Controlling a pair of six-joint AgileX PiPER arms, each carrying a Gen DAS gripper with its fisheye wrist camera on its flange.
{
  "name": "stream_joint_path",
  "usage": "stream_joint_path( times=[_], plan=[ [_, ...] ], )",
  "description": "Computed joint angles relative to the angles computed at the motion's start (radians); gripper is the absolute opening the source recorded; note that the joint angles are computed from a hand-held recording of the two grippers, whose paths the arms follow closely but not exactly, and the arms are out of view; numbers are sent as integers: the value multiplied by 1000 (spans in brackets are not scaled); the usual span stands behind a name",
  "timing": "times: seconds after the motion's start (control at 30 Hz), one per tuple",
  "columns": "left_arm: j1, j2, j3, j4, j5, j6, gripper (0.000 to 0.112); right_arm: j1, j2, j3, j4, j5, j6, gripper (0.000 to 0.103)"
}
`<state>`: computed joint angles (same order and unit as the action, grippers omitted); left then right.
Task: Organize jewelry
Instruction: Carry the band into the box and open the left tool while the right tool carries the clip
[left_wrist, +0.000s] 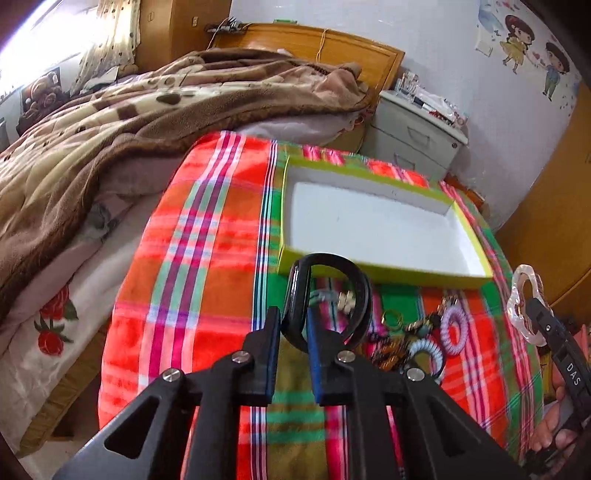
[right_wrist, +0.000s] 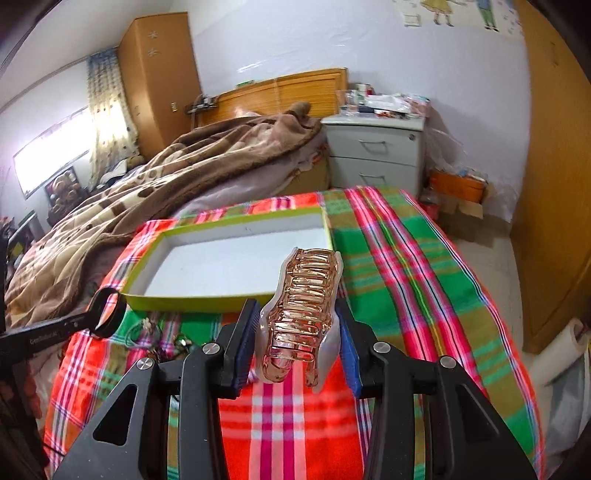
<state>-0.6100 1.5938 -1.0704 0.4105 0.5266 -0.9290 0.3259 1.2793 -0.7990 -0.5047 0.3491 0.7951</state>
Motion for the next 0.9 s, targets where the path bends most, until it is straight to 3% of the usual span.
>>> stream_joint_path(
  times=[0.33,0.6,0.9],
  plan=[
    [73,111,-190,-108,13,169,15,-96,171,-190,303,-19,-369,41],
    [129,272,-385,-246,41,317,15,-173,371,-383,604,30,-724,41],
    [160,440,-588,-326,120,394,15,-179,544,-539,591,84,-759,41]
  ],
)
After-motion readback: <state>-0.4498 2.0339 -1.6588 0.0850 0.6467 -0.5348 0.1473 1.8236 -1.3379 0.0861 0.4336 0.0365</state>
